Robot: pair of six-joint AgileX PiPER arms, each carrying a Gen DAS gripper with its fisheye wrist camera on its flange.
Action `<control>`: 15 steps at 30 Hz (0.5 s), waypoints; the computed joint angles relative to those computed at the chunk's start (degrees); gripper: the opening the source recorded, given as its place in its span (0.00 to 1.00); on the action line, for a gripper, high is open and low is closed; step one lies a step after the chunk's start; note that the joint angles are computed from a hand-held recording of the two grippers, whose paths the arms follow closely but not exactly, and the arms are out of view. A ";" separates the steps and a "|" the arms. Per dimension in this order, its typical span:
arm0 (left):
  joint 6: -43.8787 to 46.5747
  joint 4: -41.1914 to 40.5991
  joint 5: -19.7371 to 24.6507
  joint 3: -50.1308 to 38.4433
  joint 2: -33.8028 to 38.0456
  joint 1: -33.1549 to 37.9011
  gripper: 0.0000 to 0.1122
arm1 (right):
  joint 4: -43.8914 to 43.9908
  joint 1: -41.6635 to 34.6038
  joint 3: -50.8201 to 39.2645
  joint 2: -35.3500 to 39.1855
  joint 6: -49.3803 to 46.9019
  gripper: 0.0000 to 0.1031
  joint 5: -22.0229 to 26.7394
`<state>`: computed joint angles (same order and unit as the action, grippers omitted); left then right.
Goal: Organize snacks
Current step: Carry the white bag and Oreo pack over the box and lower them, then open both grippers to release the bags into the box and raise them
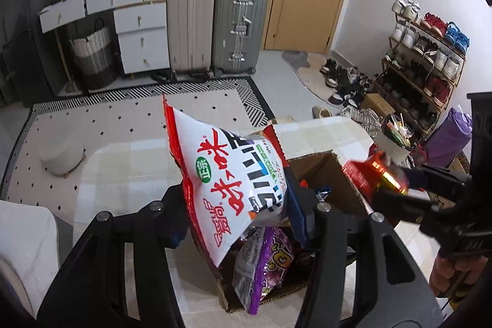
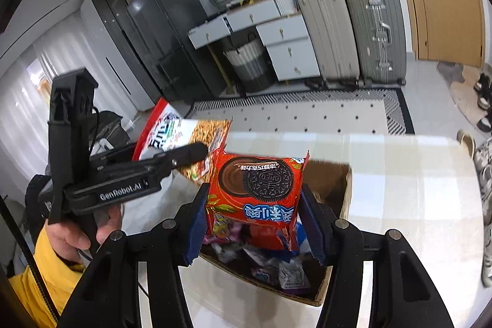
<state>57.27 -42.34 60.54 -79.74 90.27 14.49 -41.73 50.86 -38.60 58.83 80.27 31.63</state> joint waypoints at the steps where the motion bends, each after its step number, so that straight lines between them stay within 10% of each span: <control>1: -1.28 0.63 -2.08 -0.61 1.65 -2.29 0.44 | 0.75 -0.89 0.64 0.27 -0.73 0.54 -1.30; 15: -0.48 -0.26 -10.48 3.74 4.79 -9.16 0.44 | -3.40 0.27 5.48 1.91 4.83 0.61 -3.64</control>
<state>56.79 -42.60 50.06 -76.01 95.05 5.33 -45.13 51.13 -33.12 60.74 85.10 27.99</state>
